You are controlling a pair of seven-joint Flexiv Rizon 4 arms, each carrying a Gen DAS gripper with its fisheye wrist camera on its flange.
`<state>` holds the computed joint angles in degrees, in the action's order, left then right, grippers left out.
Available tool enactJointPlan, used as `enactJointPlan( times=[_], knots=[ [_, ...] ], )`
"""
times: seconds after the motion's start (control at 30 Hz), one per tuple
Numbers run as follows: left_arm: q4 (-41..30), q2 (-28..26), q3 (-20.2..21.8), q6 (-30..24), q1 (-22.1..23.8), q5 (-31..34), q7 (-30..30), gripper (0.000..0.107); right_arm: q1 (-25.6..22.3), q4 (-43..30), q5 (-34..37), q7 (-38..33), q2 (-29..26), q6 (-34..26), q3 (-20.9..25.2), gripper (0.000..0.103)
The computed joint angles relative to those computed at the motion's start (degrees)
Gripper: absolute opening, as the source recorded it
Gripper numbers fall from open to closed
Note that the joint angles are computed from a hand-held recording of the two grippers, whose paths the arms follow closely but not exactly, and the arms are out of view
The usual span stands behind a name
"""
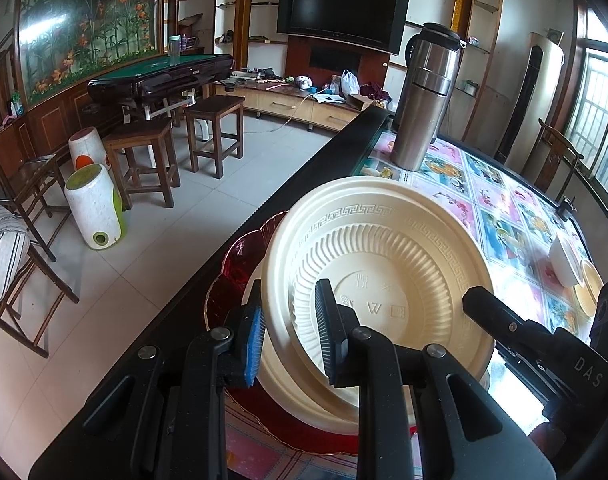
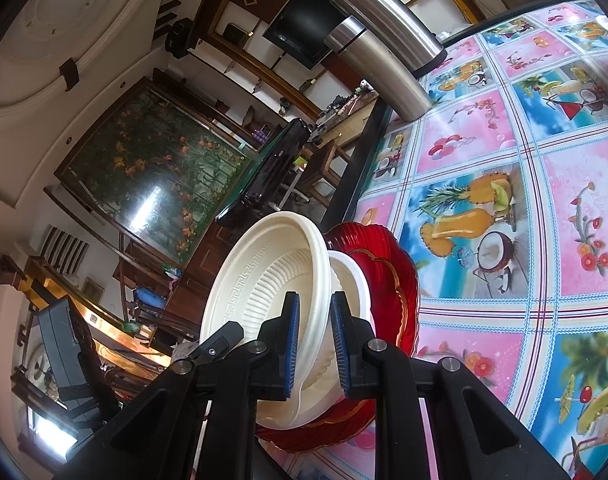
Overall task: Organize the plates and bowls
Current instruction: 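Lower the beige bowl onto the white plate on the stack, then open both grippers and release the beige bowl on the stack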
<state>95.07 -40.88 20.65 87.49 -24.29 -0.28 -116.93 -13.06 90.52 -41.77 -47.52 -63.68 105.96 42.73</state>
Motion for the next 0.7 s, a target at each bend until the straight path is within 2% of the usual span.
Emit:
enactJointPlan(
  times=[0.7],
  knots=[
    [-1.6,-0.7,-2.4,-2.5,2.1,0.8,0.3,0.02,0.3,-0.4,3.7,-2.9,-0.1,-2.3,1.1,0.019]
  ],
)
